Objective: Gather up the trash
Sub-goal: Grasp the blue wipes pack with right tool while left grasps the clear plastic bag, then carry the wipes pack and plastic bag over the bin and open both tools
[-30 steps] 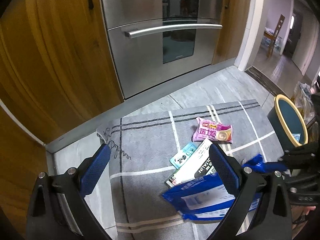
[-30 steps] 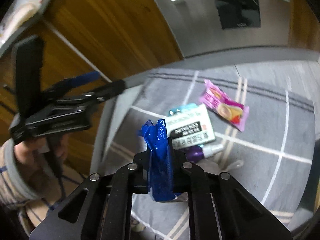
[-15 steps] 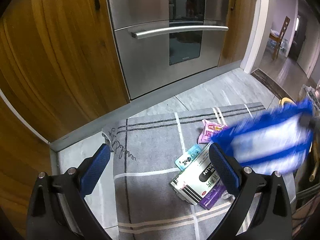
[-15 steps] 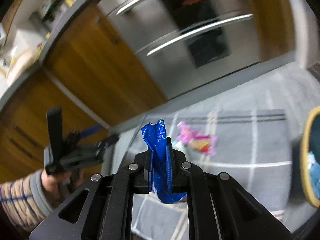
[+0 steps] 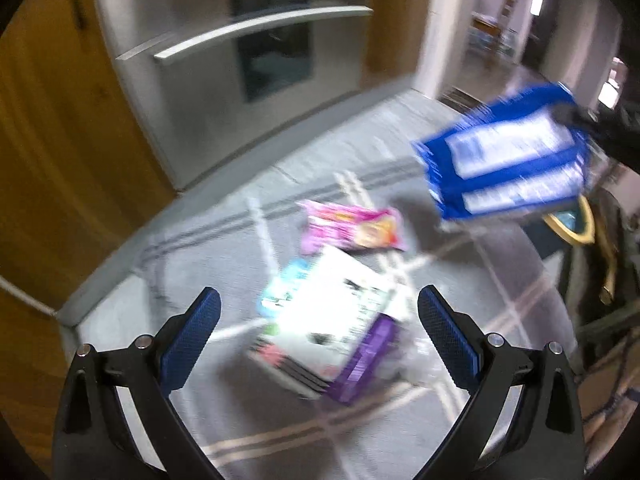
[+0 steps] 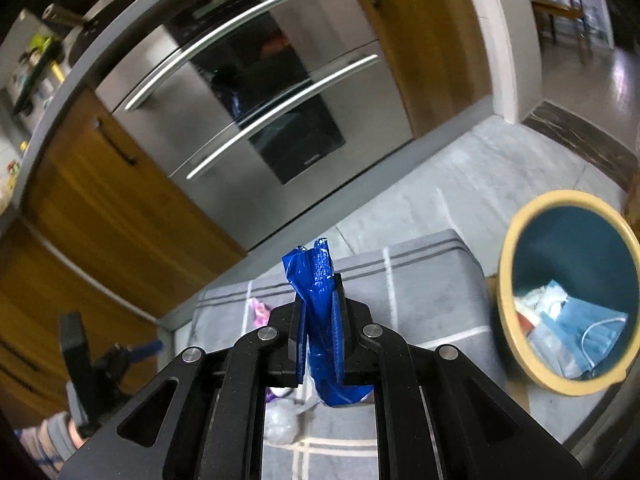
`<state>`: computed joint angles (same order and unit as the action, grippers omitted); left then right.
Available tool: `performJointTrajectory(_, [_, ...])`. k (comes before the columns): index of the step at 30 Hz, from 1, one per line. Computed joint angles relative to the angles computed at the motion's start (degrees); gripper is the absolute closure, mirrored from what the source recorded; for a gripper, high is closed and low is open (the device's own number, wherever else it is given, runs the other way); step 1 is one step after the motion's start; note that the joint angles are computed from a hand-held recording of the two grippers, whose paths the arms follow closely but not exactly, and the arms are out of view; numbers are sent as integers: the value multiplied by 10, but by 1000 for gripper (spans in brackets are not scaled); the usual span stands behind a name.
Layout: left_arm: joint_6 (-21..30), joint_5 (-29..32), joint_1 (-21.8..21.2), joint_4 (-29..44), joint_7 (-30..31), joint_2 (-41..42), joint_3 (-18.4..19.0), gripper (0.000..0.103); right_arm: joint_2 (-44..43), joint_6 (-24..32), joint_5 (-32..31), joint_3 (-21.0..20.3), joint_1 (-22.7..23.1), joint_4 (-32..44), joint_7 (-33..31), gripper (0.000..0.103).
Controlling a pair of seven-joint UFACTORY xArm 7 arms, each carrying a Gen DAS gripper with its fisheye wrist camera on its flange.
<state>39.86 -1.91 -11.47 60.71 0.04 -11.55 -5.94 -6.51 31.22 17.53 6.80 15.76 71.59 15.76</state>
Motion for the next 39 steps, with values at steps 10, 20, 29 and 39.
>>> performJointTrajectory(10, [71,-54,-46,12,86,52,-20,43,-5,2,-39,0,-9,-5,34,91])
performJointTrajectory(20, [80,-80,-54,3,122,39,-18,80,-10,0,-60,0,-15,-8,49,91])
performJointTrajectory(29, [-12,-87,-59,2,121,-2,-18,85,-21,-18,-92,1,-24,-16,83,91])
performJointTrajectory(39, [-39,-91,-78,82,101,41,-31,85,-52,-56,-101,-12,-44,-45,120,91])
